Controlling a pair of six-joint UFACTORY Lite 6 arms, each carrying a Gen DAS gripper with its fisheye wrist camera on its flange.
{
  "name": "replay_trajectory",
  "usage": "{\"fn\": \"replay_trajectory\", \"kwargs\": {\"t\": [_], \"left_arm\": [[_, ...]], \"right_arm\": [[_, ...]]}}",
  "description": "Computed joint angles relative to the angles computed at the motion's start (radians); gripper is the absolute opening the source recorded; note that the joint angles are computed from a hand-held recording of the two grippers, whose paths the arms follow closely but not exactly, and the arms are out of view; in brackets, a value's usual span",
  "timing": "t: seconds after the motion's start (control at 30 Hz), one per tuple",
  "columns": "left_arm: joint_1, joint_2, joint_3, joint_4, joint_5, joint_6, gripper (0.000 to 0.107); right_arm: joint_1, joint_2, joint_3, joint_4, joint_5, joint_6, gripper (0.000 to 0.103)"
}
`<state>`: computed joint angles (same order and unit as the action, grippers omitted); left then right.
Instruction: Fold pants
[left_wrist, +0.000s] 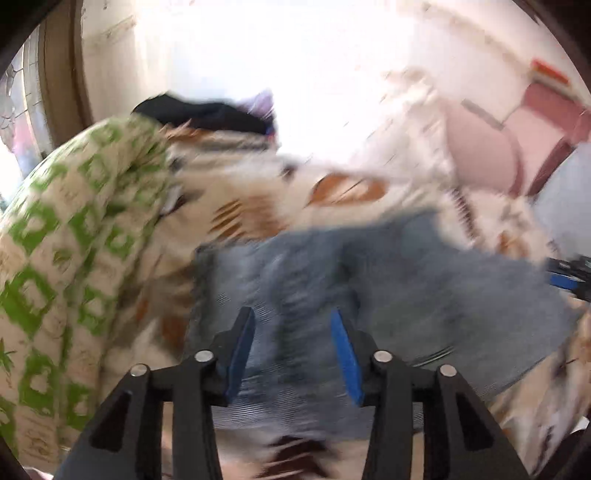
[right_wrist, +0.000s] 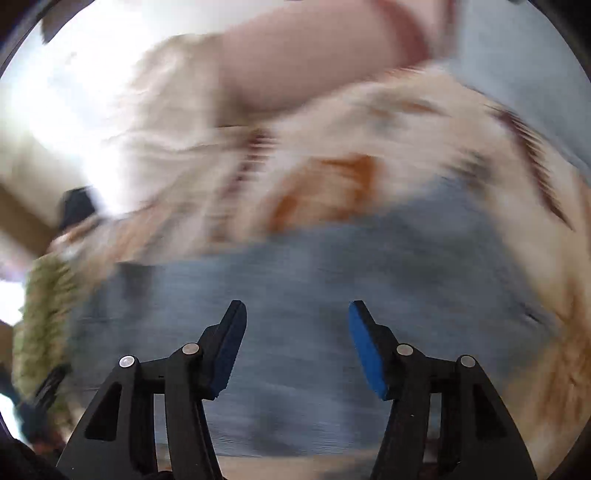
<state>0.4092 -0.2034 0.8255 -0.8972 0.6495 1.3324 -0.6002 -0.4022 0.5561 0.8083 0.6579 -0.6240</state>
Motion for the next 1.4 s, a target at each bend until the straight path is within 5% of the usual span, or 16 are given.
{"fn": "replay_trajectory", "kwargs": {"t": [0.1, 0.2, 0.47, 0.77, 0.97, 1.17, 1.4], "left_arm": [[-0.114, -0.086, -0.087, -0.061, -0.029, 0.009, 0.054], [-0.258, -0.07, -0.147, -0.036, -0.089, -0.067, 0.054], [-0.377, -0.017, -0.26, -0.126, -0.251, 0.104, 0.054], [-0.29, -0.018, -0.267, -0.16, -0.167, 0.237, 0.051], [-0.296, 0.007, -0.251, -0.166, -0.162, 0.238, 0.051], [-0.297, 0.006, -0.252, -0.166, -0.163, 0.232, 0.051], [-0.317, -0.002, -0.265, -0.181, -0.192, 0.255, 0.051]], "right_arm": [[0.149, 0.193, 0.198, 0.258, 0.113, -0.146, 0.058], [0.307, 0.447, 0.453, 0.3, 0.146, -0.14, 0.059], [0.459, 0.946, 0.946, 0.245, 0.25, -0.035, 0.06], [0.56, 1.333, 1.453, 0.024, 0.465, 0.175, 0.06], [0.582, 1.419, 1.548, 0.062, 0.568, 0.193, 0.05], [0.581, 1.34, 1.412, 0.102, 0.422, 0.177, 0.016], [0.577, 1.258, 1.249, 0.125, 0.245, 0.159, 0.008]]}}
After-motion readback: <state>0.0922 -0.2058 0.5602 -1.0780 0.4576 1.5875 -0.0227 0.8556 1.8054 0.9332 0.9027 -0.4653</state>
